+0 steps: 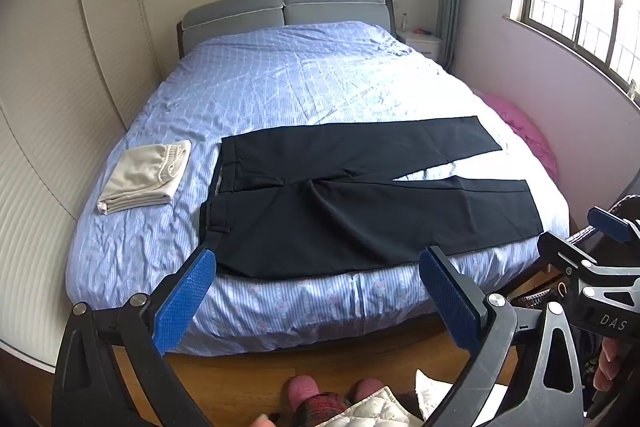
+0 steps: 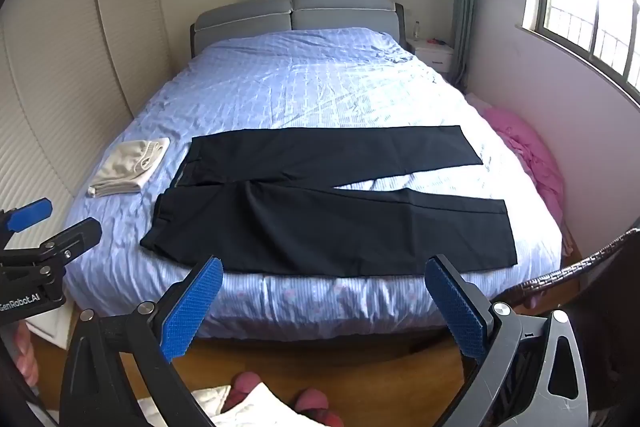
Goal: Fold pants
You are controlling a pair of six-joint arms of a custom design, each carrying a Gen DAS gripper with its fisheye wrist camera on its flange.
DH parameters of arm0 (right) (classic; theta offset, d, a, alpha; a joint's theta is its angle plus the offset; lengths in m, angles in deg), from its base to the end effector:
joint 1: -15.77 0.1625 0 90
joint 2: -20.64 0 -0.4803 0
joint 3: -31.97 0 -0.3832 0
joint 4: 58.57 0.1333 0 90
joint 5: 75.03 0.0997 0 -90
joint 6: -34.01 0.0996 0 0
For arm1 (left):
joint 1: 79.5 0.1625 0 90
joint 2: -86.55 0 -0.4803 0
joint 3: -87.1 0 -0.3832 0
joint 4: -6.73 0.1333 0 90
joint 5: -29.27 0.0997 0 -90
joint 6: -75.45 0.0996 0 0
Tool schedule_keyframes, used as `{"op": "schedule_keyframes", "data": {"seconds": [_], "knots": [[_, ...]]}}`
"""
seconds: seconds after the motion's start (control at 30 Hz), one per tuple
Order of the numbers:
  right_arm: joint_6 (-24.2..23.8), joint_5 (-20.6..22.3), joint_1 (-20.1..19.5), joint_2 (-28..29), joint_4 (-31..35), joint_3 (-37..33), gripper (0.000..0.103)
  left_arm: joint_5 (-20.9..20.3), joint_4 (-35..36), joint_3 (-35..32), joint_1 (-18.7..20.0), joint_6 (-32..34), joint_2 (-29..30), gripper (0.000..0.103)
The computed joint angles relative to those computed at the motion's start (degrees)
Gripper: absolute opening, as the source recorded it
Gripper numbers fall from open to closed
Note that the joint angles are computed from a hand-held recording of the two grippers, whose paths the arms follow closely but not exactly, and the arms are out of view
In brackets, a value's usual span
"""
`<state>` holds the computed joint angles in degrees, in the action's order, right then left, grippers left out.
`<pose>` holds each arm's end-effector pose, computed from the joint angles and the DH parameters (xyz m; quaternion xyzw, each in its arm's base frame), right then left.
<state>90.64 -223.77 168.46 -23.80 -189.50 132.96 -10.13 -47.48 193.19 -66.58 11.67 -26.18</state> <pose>0.5874 -0.2491 0.1024 0.1122 -0.8587 0.3595 0.3476 -0.1979 -0.2611 0.5460 0.2081 0.8566 -0.3135 0.3529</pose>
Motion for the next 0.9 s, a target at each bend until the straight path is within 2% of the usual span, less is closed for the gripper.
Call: {"op": "schedule_keyframes", "data": {"seconds": [0.03,0.27,0.3,0.47,0.5,0.9], "knots": [[0.62,0.13,-0.02,-0.04,1.55,-0.39,0.102,0.25,-0.06,0.01,-0.04,0.01,0.01,0.103],[0.75,-0.66,-0.03,0.13,1.32,-0.43,0.102,2.1,-1.53,0.4,-0.02,1.47,0.98,0.103],[0.76,-0.77,-0.01,0.57,1.49,-0.87,0.102,1.95,-0.55,-0.37,-0.7,-0.87,1.99,0.103],[-0.29,-1.18,0.05,0.36,1.18,-0.98,0.102,2.46,-1.41,-0.41,-0.71,-0.25,2.71,0.103],[-1.69,-1.55,0.03,0.47,0.05,-0.76,0.102,2.51,-0.97,-0.35,-0.8,-0.09,1.63,0.103],[-3.32,-2.26,0.04,0.44,-1.32,-0.54,0.102,3.62,-1.27,0.05,-0.36,-0.25,1.25,0.103]]}}
